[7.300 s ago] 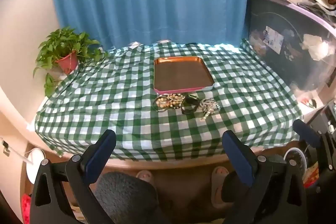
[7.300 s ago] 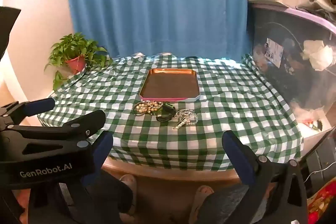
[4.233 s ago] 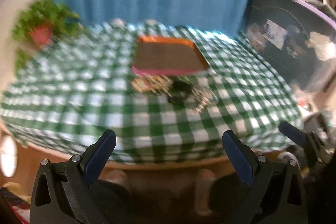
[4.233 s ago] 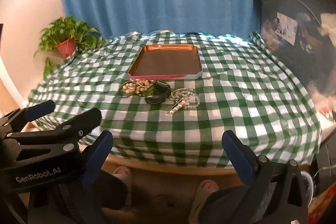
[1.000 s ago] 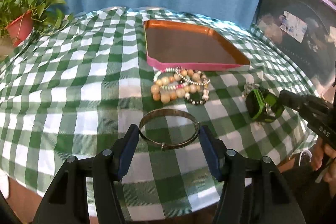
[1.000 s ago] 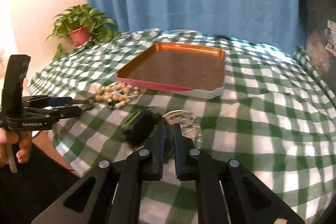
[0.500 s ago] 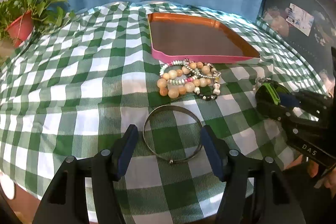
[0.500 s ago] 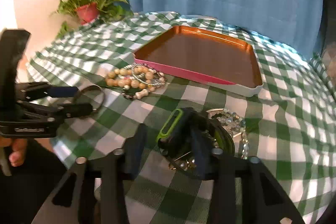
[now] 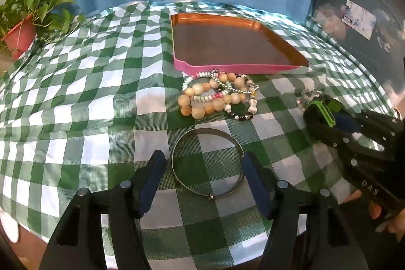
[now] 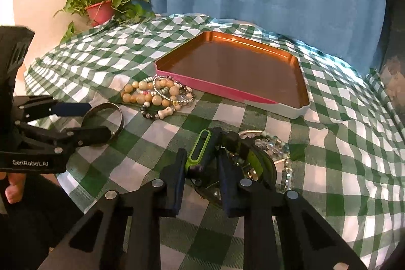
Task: Organize jewelry
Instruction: 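Grasp the silver bangle with the left gripper while the right gripper grasps the black-green watch, then lift the silver bangle with the left gripper while the right gripper lifts the watch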
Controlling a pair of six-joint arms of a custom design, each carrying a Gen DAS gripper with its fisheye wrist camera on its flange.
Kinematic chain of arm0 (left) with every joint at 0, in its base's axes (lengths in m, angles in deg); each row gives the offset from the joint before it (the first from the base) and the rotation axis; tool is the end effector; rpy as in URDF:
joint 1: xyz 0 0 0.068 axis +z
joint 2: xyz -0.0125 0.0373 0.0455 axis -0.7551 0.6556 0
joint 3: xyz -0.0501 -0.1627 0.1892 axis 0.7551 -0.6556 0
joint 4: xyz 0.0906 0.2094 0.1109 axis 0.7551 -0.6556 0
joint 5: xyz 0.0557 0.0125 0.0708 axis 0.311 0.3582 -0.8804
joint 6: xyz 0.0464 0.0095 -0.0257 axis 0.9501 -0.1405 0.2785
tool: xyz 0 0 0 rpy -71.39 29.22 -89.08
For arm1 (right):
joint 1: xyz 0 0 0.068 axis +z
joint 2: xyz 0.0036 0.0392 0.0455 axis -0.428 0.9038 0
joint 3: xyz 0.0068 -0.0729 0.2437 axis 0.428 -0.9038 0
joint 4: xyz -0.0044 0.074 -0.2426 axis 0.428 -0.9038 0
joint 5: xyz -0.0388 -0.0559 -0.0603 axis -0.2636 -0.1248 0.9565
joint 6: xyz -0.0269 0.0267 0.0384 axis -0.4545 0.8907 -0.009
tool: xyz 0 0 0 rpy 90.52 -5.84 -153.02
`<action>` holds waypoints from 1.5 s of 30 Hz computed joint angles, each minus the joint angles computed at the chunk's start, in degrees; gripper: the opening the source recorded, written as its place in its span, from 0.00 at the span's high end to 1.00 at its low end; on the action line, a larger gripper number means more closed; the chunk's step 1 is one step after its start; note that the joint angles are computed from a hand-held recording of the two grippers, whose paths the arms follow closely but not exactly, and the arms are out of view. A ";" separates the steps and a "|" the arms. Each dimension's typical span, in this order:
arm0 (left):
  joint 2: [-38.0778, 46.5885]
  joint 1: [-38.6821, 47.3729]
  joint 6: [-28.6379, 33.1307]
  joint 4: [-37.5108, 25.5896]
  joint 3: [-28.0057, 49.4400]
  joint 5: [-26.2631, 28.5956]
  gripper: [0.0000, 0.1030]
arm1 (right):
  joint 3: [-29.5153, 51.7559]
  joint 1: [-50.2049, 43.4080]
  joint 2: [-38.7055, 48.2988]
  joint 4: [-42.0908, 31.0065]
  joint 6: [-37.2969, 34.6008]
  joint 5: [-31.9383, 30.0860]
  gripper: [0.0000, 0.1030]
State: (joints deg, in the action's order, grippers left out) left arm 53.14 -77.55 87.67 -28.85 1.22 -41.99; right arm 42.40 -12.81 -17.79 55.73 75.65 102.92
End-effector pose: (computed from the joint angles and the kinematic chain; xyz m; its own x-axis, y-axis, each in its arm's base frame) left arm 0.3179 -0.1811 0.1625 -0.6474 0.4420 -0.6208 0.6334 0.7652 -0.1157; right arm 0.2165 0.0388 0.1618 -0.7137 -0.0132 -0.7003 0.0641 0.9944 -0.0840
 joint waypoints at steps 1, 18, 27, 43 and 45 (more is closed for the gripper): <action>0.05 0.14 -0.57 -0.90 0.47 0.38 0.37 | -0.09 0.33 -0.01 0.09 0.16 0.46 0.79; -0.88 -2.61 4.26 -1.61 -0.51 -3.59 0.40 | 1.56 0.95 -0.23 -2.34 0.01 0.06 0.75; -1.95 -3.41 3.89 -2.31 -0.42 -4.16 0.40 | 1.79 1.58 -2.56 -3.58 0.55 -0.08 0.86; -10.85 -4.58 -2.73 -5.86 1.76 -3.41 0.70 | 4.62 7.01 -16.62 -11.89 4.31 2.74 0.87; -8.64 -4.24 -1.00 -6.44 2.74 -3.32 0.70 | 5.13 6.86 -17.09 -12.44 4.23 3.20 0.87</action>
State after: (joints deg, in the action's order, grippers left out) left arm 44.50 -81.80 86.67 -35.29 3.96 -45.31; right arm 47.53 -5.95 -34.88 43.29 79.88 106.12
